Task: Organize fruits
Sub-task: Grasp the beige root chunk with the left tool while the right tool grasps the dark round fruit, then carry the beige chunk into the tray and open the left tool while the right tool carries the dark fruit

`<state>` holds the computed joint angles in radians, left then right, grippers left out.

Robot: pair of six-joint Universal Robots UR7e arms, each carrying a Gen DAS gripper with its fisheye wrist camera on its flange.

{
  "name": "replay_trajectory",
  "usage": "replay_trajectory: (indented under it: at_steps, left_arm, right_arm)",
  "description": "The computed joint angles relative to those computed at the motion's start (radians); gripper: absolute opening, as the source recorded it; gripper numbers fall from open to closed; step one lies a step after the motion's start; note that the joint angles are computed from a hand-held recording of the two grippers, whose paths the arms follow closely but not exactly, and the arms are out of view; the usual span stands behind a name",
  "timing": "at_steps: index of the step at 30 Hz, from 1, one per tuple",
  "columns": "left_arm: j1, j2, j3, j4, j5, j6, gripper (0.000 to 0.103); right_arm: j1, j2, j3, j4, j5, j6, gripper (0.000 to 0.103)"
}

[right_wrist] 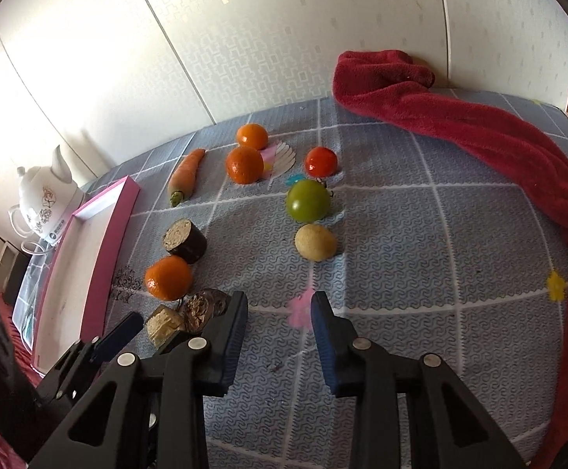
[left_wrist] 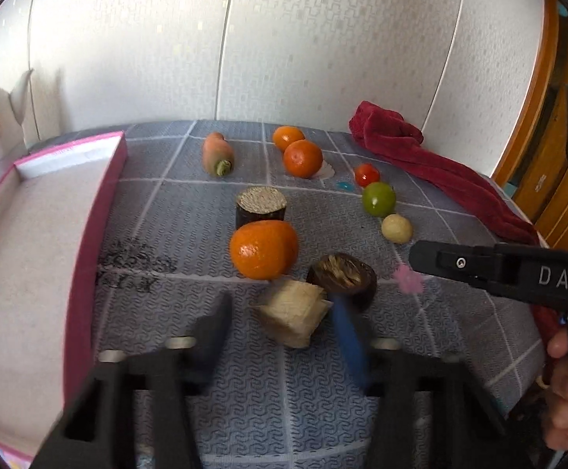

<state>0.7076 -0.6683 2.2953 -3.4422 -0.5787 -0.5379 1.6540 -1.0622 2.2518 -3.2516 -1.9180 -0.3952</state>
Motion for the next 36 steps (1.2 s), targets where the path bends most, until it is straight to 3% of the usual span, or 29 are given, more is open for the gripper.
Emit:
replay_trajectory:
  at_steps: [6, 10, 14, 20, 25, 28, 36]
  left_arm:
    - [-0.039, -0.002, 0.041, -0.025, 0.031, -0.020, 0.040]
    - [-0.069, -0.023, 0.080, 0.014, 0.070, -0.097, 0.040]
    - [-0.101, -0.041, 0.113, 0.054, 0.131, -0.175, 0.040]
    - [-0.139, -0.057, 0.144, 0.105, 0.195, -0.247, 0.040]
    - [-0.150, -0.069, 0.161, 0.101, 0.224, -0.262, 0.040]
    - [-0.144, -0.085, 0.167, 0.120, 0.224, -0.299, 0.040]
    - [-0.139, -0.106, 0.163, 0.201, 0.234, -0.370, 0.040]
  right_arm:
    - [-0.009, -0.005, -0.006, 0.055, 0.048, -0.008, 0.034]
    - [-0.004, 0.005, -0.010, 0.081, 0.065, -0.028, 0.037]
    - [0.018, 0.032, -0.014, 0.085, 0.052, -0.072, 0.045]
    - [0.063, 0.107, -0.026, 0.008, -0.032, -0.165, 0.055]
    - [0.065, 0.138, -0.051, 0.011, -0.070, -0.163, 0.055]
    - [0.082, 0.176, -0.053, -0.058, -0.125, -0.221, 0.042]
    - [0.082, 0.181, -0.050, -0.083, -0.130, -0.228, 0.042]
